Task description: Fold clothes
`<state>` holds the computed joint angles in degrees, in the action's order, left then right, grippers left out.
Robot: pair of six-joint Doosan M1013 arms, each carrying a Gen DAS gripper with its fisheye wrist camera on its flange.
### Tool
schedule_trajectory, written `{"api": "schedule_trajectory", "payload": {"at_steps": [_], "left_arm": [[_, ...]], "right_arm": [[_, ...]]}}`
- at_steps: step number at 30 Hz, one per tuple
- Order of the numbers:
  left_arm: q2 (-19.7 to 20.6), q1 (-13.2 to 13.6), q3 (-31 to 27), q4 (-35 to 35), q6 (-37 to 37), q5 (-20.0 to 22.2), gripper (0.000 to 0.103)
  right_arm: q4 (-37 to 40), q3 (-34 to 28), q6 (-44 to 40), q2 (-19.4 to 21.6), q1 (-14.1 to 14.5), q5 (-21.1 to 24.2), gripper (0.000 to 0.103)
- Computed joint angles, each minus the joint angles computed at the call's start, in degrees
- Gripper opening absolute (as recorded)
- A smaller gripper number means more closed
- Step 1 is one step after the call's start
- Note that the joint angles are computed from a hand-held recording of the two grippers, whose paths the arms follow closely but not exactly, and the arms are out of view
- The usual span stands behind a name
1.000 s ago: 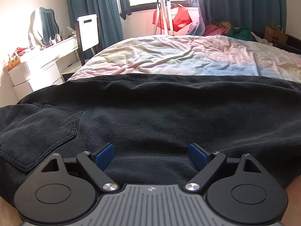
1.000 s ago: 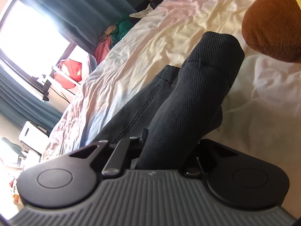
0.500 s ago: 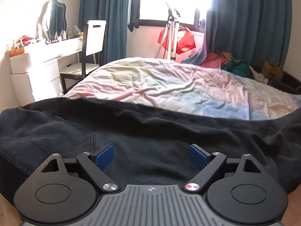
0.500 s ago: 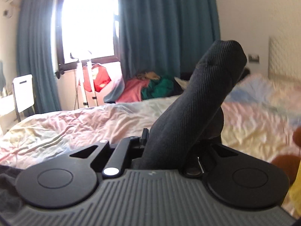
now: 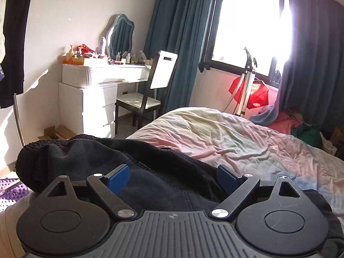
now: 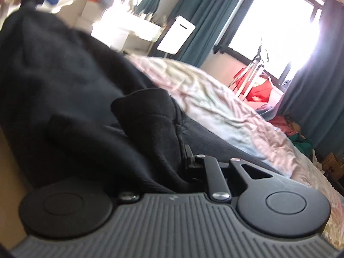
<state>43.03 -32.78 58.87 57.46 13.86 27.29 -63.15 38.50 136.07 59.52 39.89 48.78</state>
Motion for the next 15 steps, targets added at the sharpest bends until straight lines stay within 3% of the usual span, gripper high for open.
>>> {"api": "schedule_trajectory", "payload": {"at_steps": [5,8,13,15], "left_arm": [[-0.7,0.2,1.7,4.2,-6.0,-4.1,0.09],[-0.9,0.2,2.5,8.2,-9.8,-7.3,0.09],[-0.9,0.2,3.2,4.4,-4.1,-12.0,0.09],[-0.8,0.0,3.5,2.5,-1.0,-13.4,0.09]], "right_arm": [[-3.7,-0.2,4.1,-0.8,0.3,-0.5,0.016],[-3.5,-2.8,3.5,-0.3,1.1,-3.4,0.016],[11.1,-9.6,-4.9,3.0,0.6,-0.2,0.02],[14.2,-6.1,-2.5,0.9,0.2,-2.6,0.026]]}}
